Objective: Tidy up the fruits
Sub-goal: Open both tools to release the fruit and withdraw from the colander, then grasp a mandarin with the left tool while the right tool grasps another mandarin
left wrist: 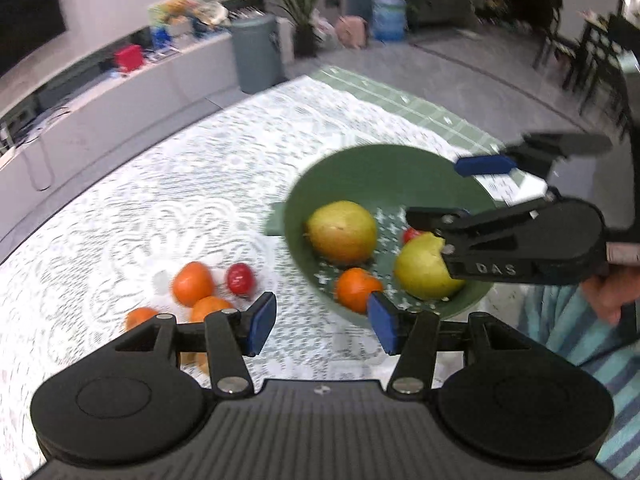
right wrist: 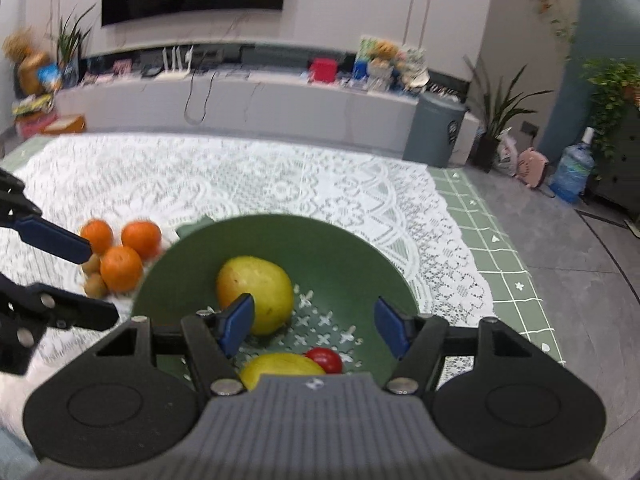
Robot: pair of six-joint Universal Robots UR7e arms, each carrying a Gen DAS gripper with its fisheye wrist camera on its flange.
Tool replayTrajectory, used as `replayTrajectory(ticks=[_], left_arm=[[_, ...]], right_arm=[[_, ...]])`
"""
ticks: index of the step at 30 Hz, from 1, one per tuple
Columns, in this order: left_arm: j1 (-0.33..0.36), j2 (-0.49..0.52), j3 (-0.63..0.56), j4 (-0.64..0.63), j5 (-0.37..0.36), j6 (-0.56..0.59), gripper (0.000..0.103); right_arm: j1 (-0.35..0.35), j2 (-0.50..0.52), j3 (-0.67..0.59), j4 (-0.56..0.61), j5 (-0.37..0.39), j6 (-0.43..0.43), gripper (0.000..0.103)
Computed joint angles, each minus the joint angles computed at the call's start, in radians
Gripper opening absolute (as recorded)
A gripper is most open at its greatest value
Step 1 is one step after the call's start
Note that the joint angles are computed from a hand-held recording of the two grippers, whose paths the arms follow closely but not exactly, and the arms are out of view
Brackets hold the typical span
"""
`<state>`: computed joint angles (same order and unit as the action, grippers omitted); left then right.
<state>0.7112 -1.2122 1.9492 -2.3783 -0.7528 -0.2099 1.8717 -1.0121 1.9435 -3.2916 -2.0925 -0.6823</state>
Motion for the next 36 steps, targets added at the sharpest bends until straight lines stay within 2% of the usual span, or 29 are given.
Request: replayTrajectory(ticks=[5, 13, 18, 22, 27, 36], left_arm=[[-0.021, -0.067, 0.086, -0.099, 0.074, -0.045, 0.063], [-0.033, -0.172, 0.225, -0.238, 0.175, -0.126, 0.063], [-0.027, -0.238, 0.299, -0.305, 0.204, -0.196, 0.063], [-0.021, -0.262, 0.355, -0.373, 0.230, -0.189, 0.063], [0.006, -0.268, 0.388, -0.465, 0.203, -0.164, 0.062], [0.061, -0.181, 0.371, -0.581, 0.210, -0.051, 0.060]], right_arm=[[0.012, -0.002, 0.068, -0.130, 0.110, 0.031, 0.069], [0.047, 0.058, 0.136, -0.289, 0.196, 0.071, 0.069], [0.074, 0.117, 0.160, -0.356, 0.232, 0.005, 0.066], [0.091, 0.171, 0.151, -0.364, 0.219, -0.036, 0.058], [0.104, 0.227, 0.124, -0.359, 0.189, -0.064, 0.051], [0.097, 0.290, 0.060, -0.335, 0.144, -0.028, 0.047]])
